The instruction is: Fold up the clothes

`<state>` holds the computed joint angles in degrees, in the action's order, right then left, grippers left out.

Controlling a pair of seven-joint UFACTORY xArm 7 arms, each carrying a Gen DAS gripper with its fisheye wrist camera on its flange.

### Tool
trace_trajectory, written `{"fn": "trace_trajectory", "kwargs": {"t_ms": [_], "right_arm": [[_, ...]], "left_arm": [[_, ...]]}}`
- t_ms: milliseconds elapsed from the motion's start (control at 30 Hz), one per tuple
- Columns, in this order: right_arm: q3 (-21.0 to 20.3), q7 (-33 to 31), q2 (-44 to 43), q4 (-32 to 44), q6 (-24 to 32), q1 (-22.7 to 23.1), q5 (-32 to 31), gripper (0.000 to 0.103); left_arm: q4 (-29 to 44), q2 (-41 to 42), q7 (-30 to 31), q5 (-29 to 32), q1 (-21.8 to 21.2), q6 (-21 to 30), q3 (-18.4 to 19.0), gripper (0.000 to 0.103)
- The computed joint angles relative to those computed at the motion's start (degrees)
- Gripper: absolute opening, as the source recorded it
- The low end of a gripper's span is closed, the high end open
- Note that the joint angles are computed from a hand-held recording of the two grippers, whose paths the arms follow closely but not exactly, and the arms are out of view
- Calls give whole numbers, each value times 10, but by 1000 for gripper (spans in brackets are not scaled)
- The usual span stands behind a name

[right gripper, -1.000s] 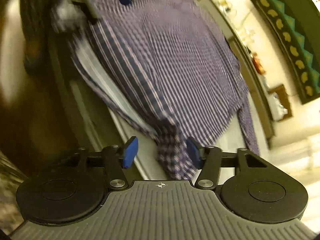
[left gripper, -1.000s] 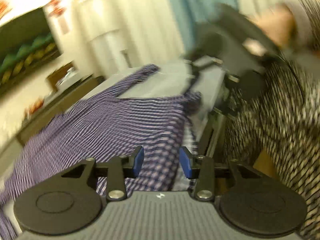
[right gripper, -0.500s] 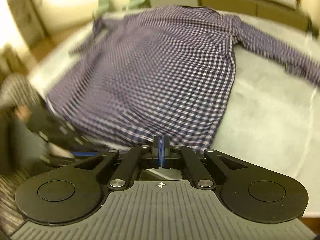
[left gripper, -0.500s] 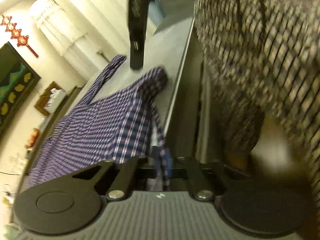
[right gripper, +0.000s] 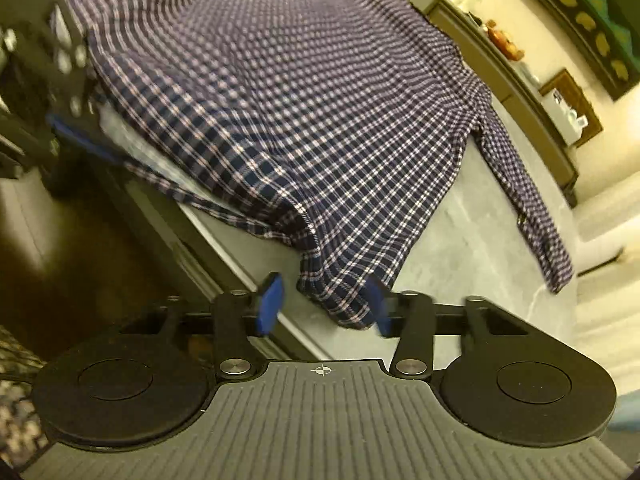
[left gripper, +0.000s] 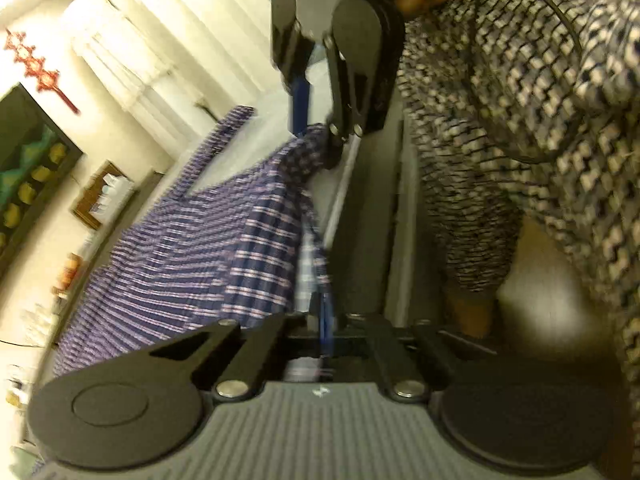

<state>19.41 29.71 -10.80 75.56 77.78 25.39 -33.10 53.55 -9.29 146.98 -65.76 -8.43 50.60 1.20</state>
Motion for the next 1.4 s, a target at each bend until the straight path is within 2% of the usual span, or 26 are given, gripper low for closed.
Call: {"fn": "trace_trajectory", "kwargs": {"t_ms": [33,100,133,200,233,267,300,333,367,433,467,500,567,633,667,767,833,867,933,1033,1100,1133,1167,1233,1333,1400], "right_arm": [[-1,-5,5,6,5,-1,0,28],[-11,-16,3,8,2,-4,13,2],[-13,-21,0,9,0,-11,23,2],[-44,-14,-35,-3,-43,-19,93,0],[-57,-9,-55,-11,-67,-26,130,0],[-67,-2,-78,-25,-97,-33,163,0],[-77,5,-99,-38,-127,-39,196,0],[-88,11,-119,-50,-155,-44,228,0],[-98,18,-138,-61,-183,-48,261,0],[-121,39,-172,-90,-234,-48,321,0],[-109,43,-178,-96,-233,-68,325,0],[-104,52,-181,-97,-224,-79,322,0],[-60,63,-168,-80,-158,-117,265,0],[-30,70,-154,-74,-124,-124,232,8],[-14,72,-147,-71,-115,-120,216,13],[42,73,-106,-49,-94,-99,150,41],[69,67,-70,-32,-76,-84,90,43],[83,63,-48,-21,-64,-76,58,43],[93,51,-19,-11,-64,-59,10,42],[85,34,11,-9,-77,-39,-39,40],[68,19,29,6,-67,-28,-27,29],[58,10,39,17,-56,-23,-14,28],[50,-9,45,29,-33,-16,0,26],[34,-44,59,56,14,-3,26,27],[3,-88,61,83,59,11,63,27],[-20,-88,37,83,44,8,79,50]], "left_arm": [[-8,0,36,-26,-4,-16,-1,17],[-18,2,88,-56,-7,-32,-2,31],[-23,4,116,-72,-9,-39,-2,38],[-33,6,170,-104,-10,-56,-5,38],[-38,7,199,-126,-11,-71,-8,33],[-46,-2,210,-133,-10,-71,-8,21],[-41,-3,196,-120,-7,-64,-7,19],[-35,-5,177,-102,-11,-57,0,13],[-25,-8,133,-70,0,-41,-5,2],[-1,-10,48,-10,8,-6,1,1],[18,-3,2,17,15,18,7,1],[38,4,-39,39,21,41,12,1],[58,16,-92,68,30,63,15,2],[79,27,-138,91,51,86,7,2],[77,25,-133,98,43,93,17,5],[68,13,-80,95,52,153,29,21],[65,6,-52,85,59,187,36,32],[65,4,-42,79,61,198,39,34],[63,6,-44,60,62,176,33,34],[48,6,-40,28,51,86,14,34],[43,10,-21,13,42,31,6,33],[47,12,-40,33,41,32,4,27],[54,15,-62,56,40,35,3,20],[70,22,-104,98,48,52,-6,20],[129,36,-154,115,55,168,25,21],[180,57,-184,74,68,211,32,29]]}}
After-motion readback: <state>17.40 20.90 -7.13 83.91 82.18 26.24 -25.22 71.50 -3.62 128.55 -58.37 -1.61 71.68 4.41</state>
